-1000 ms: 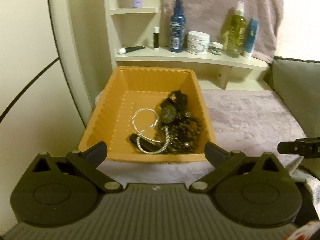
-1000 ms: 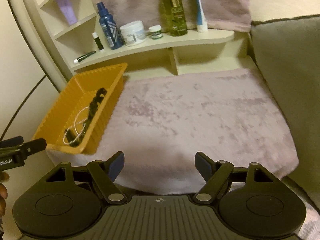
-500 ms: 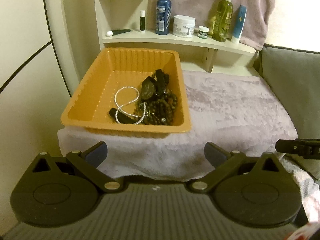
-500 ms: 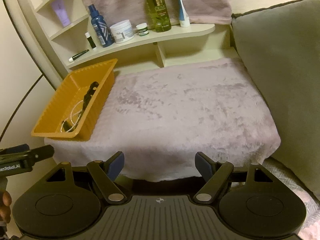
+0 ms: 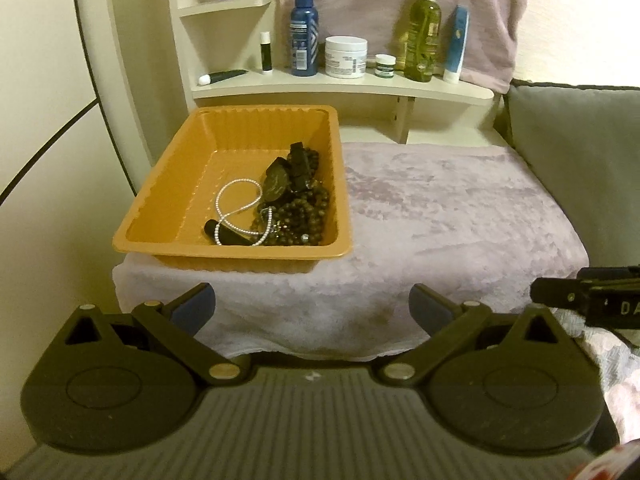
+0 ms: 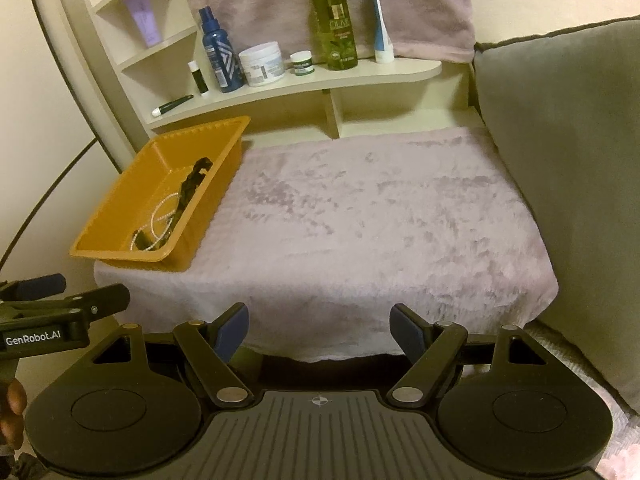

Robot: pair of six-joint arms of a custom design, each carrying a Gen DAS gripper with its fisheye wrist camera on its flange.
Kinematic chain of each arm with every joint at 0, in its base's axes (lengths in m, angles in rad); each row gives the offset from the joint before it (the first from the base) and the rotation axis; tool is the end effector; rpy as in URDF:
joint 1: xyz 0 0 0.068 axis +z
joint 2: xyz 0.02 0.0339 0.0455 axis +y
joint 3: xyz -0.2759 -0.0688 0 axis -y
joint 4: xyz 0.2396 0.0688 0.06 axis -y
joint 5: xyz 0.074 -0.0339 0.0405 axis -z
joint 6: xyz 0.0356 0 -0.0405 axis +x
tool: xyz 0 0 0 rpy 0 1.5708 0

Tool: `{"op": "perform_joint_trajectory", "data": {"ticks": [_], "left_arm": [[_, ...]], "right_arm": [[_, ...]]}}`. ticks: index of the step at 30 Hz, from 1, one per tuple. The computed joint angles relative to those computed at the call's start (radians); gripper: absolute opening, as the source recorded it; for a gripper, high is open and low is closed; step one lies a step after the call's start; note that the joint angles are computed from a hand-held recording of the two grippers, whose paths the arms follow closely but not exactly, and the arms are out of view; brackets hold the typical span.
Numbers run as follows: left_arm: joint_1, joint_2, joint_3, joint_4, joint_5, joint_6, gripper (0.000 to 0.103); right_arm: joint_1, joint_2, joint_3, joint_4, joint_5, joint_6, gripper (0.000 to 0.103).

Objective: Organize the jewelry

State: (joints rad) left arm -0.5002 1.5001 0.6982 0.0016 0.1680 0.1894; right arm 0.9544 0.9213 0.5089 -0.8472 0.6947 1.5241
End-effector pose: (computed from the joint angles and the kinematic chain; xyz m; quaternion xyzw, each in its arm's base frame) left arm 0.2483 -0.1425 0.1800 0.3418 0.8584 -0.1348 0.3579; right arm 0.0924 0.0911 0.1957 0.3117 0.8767 0.0283 0.3654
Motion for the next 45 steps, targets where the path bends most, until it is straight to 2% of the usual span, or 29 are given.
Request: {"op": "perform_joint_trajectory", "data": {"ticks": [45], "left_arm": [[-0.007, -0.002, -0.001, -0.002, 0.022, -0.012, 0.103]], "right_arm": [[0.003, 0.006, -0.011, 0.011, 0.002, 0.007, 0.077]]}}
